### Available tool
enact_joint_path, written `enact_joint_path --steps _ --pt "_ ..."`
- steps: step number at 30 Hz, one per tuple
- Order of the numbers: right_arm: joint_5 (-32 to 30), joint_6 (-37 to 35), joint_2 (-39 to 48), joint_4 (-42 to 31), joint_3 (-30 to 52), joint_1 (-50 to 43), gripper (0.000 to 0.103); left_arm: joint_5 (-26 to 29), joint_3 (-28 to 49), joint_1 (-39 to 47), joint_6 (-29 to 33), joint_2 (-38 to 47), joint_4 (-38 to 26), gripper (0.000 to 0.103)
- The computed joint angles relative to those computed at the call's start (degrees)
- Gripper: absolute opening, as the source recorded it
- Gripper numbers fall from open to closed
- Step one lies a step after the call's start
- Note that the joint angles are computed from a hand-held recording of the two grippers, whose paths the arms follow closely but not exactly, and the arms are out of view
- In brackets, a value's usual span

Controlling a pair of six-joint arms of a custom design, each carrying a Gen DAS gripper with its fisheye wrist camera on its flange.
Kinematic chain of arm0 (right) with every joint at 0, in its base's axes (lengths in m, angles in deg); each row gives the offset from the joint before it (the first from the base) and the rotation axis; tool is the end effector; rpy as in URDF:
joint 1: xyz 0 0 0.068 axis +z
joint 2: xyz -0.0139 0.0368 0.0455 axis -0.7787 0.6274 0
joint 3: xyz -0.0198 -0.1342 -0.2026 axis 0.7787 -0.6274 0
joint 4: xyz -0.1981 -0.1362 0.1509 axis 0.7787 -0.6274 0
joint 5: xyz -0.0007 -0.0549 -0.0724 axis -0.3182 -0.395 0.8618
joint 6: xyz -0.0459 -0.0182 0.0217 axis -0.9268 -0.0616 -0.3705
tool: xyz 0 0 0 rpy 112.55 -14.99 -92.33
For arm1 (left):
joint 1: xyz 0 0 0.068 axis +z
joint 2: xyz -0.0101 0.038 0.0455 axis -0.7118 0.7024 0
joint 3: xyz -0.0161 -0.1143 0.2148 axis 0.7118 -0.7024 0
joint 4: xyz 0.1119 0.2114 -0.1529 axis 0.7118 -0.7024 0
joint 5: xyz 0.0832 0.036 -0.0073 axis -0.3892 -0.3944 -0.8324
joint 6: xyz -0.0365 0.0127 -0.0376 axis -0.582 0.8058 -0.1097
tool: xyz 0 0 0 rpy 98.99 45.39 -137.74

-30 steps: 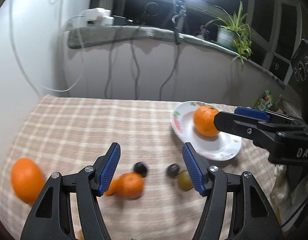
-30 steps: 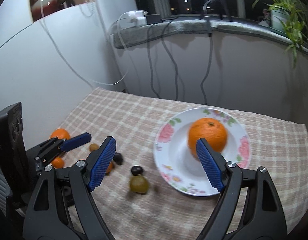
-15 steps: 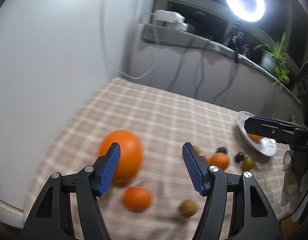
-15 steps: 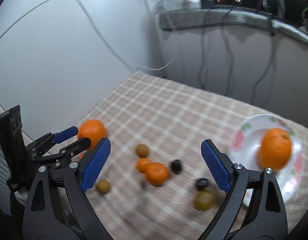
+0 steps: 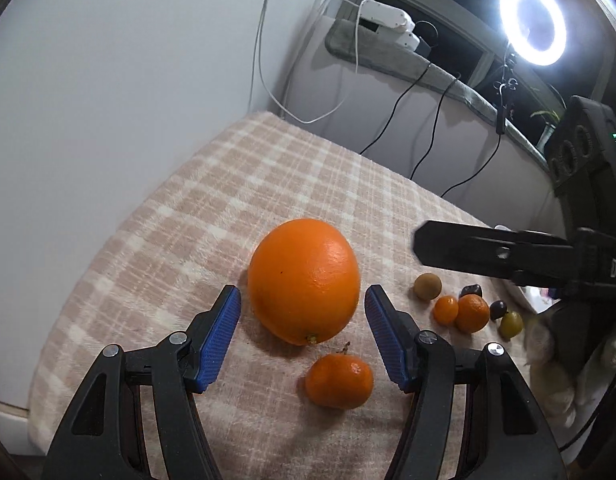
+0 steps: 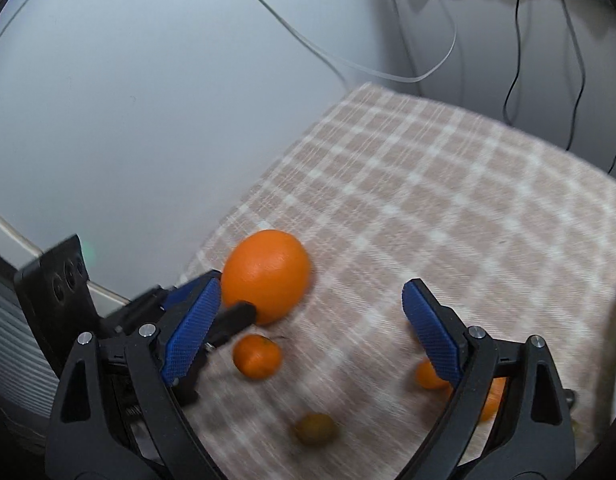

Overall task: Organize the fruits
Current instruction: 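Close the right tool on the second large orange and lift it, then lower the orange onto the plate beside the first and open the right tool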

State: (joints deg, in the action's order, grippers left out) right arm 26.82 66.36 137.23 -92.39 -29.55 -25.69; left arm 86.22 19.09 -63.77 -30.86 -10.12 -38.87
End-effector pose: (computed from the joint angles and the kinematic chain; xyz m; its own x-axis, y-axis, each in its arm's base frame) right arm 0.2651 0.1372 0.1662 -0.8012 -0.1164 -0.5869 -0.3922 0.8429 0.3683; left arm 0.2311 -0.0818 0.2120 -0.7492 -0.1035 -0.6542 0.1610 0.9296 -0.3315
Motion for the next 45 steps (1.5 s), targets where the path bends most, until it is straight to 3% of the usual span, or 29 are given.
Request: enact_joint_path --steps 5,11,13,15,20,32,45 --pt "-5.1 3.2 7.8 1.4 4.1 -0.7 0.094 1.9 0.7 1.2 0.8 2.2 1.1 0.064" --pt "-8.3 4.2 14.3 1.6 8.4 0.1 0.086 3.5 1.4 1.8 1.7 3.5 1.6 0.064" --pt "-8.5 3.8 15.1 1.2 9.2 0.6 0.082 3.6 1.2 1.7 1.8 3.4 1.7 0.064" --pt "-8.8 3.5 16.3 0.9 10.0 1.0 0.072 4.0 1.1 1.8 1.7 3.5 2.0 0.064" --pt "-10.1 3.9 16.8 1.7 10.1 1.1 0.066 2.9 1.2 1.3 2.1 3.8 2.0 0.063" --pt "-7.3 1.8 8.4 1.7 5.1 0.3 0.064 -0.8 3.8 -3.2 1.8 3.9 1.7 0.064" --pt "-8.3 -3.8 -9.3 -4.9 -2.8 -10.7 0.064 -5.2 11.4 -14.4 -0.5 11.2 5.2 0.064"
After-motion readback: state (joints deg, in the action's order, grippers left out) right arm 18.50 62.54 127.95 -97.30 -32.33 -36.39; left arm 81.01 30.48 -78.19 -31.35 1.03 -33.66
